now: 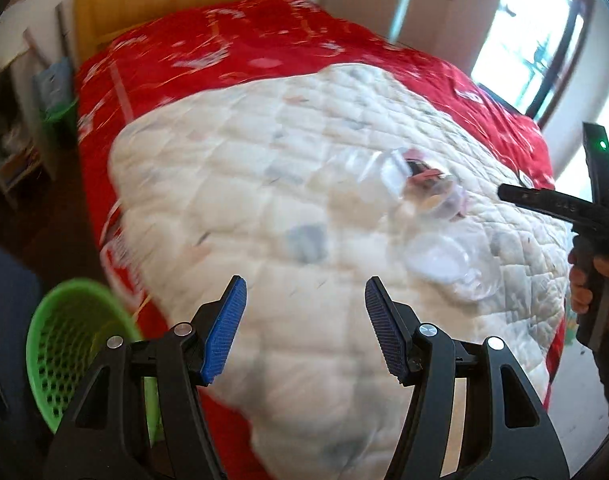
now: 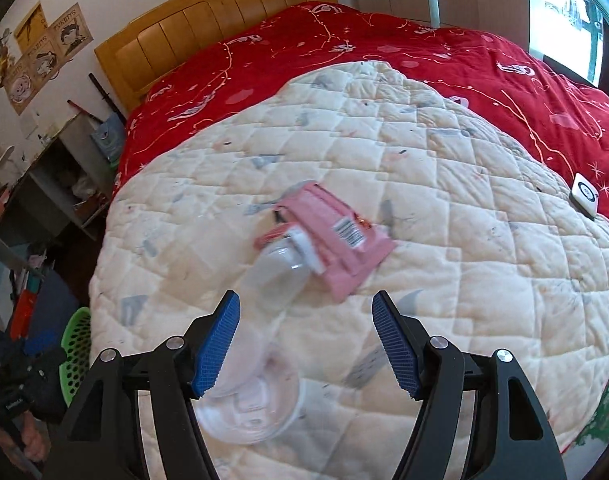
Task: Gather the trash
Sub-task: 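Move both grippers back over the quilt toward the pink wrapper and clear containers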
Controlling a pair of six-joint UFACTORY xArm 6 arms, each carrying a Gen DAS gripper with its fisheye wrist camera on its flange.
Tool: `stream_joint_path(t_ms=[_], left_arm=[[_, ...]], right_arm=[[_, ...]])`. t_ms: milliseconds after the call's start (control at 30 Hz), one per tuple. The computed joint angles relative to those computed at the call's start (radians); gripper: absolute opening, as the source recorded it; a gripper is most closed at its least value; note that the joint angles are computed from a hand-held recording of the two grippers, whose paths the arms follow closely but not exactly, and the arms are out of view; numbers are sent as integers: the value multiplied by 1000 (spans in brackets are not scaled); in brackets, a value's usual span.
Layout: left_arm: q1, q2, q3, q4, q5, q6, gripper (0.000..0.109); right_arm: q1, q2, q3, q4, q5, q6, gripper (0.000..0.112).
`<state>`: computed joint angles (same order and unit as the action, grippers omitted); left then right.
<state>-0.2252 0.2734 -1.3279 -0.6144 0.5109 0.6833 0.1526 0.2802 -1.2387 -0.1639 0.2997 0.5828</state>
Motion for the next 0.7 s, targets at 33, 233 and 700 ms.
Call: stream_joint_path(t_ms=[33, 233, 700], left_arm=[[-13, 19, -26, 12, 0, -1, 62], [-101, 158, -197, 84, -2, 5, 59], [-173, 450, -543, 252, 41, -39, 58]], right_arm=[[-8, 7, -5, 8, 4, -19, 67], [-41, 46, -45, 60, 25, -124, 67], [-93, 164, -187, 188, 99, -402, 67]])
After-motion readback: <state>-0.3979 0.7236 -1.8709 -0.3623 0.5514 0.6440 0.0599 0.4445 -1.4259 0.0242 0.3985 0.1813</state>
